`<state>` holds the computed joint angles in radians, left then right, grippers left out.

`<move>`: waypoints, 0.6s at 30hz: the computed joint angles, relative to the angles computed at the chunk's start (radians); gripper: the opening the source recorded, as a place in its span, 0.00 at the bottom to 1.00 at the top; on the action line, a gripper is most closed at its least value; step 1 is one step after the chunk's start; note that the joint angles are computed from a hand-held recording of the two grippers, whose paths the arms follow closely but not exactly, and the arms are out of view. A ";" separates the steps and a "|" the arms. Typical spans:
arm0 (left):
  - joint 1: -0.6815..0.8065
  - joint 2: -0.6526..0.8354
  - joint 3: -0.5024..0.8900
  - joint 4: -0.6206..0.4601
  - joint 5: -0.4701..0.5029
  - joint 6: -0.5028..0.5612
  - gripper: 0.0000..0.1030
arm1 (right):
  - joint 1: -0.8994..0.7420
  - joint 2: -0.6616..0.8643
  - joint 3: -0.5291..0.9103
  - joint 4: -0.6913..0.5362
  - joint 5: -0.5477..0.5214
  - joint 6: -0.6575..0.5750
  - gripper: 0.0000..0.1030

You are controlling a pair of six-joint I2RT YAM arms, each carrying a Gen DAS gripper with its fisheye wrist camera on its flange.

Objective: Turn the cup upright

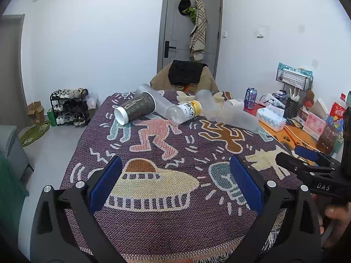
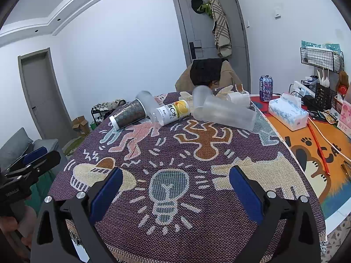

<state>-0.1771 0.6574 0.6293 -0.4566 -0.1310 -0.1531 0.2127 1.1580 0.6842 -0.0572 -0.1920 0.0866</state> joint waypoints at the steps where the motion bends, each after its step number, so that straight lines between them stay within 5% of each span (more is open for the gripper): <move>1: -0.003 0.000 0.000 0.000 -0.003 -0.001 0.95 | -0.001 0.000 0.000 0.000 -0.002 -0.001 0.93; 18: -0.024 -0.004 0.016 -0.015 -0.032 -0.010 0.95 | -0.016 0.001 0.002 0.004 -0.026 -0.002 0.93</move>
